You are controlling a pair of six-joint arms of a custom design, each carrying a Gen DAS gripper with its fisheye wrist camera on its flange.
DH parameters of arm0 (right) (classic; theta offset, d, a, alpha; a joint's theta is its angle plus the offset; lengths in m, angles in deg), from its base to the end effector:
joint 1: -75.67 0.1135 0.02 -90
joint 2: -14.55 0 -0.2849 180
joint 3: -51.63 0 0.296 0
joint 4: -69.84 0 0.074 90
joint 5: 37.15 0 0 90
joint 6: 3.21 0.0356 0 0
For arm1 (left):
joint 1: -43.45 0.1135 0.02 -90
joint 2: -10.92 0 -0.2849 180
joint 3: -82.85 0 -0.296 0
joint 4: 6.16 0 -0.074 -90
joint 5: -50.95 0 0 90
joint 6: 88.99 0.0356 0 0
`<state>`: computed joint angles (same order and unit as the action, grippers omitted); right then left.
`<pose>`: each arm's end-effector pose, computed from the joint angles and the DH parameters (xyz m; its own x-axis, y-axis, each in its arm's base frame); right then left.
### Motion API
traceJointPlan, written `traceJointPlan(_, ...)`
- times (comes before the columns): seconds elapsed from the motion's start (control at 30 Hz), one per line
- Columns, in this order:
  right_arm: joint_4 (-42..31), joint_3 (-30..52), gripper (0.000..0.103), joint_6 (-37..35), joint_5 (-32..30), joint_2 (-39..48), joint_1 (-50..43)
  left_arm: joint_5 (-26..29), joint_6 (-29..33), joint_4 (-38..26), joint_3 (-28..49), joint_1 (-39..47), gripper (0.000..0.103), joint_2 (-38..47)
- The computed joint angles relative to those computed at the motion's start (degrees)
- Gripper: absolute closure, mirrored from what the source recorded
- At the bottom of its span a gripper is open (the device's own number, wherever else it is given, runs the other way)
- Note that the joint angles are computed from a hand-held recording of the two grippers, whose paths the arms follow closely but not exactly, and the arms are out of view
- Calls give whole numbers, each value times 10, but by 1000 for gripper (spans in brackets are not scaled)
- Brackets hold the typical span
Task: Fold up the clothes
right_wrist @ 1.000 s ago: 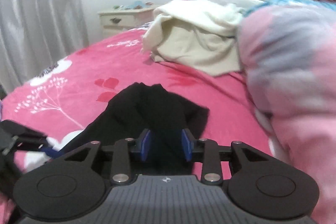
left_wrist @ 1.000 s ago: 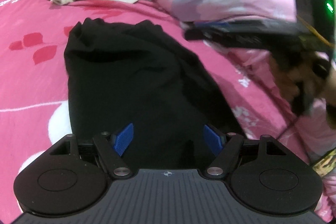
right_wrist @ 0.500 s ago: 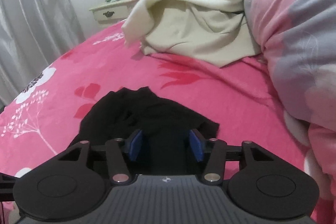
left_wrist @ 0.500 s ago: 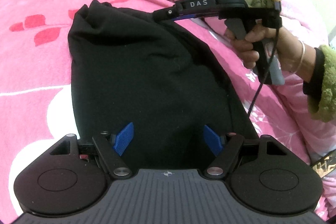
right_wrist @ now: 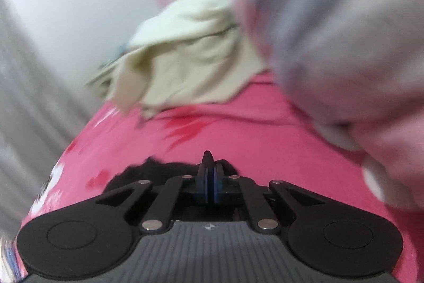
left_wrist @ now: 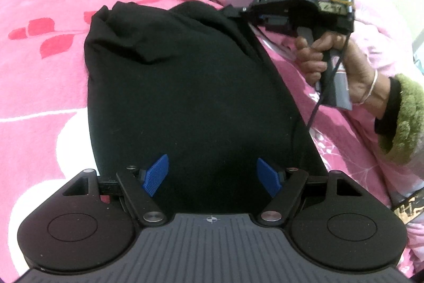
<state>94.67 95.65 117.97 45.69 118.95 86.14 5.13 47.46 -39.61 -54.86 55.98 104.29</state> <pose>0.3199 0.0636 0.0686 -0.6341 0.4052 -0.6586 0.0564 0.8737 0.4832 0.2320 0.0262 0.0685 -0.7353 0.3690 -0.5685 0.6418 0.6488 -0.4089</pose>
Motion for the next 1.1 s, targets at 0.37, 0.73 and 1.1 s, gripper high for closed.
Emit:
traceJointPlan(0.37, 8, 20, 95, 37, 123, 46, 3, 6, 28, 12, -9, 8, 28, 7)
traceJointPlan(0.73, -261, 206, 64, -346, -30, 35, 60, 22, 50, -18, 9, 27, 28, 17)
traceJointPlan(1.1, -229, 199, 100, -282, -43, 51, 31, 24, 76, 4, -7, 37, 28, 26)
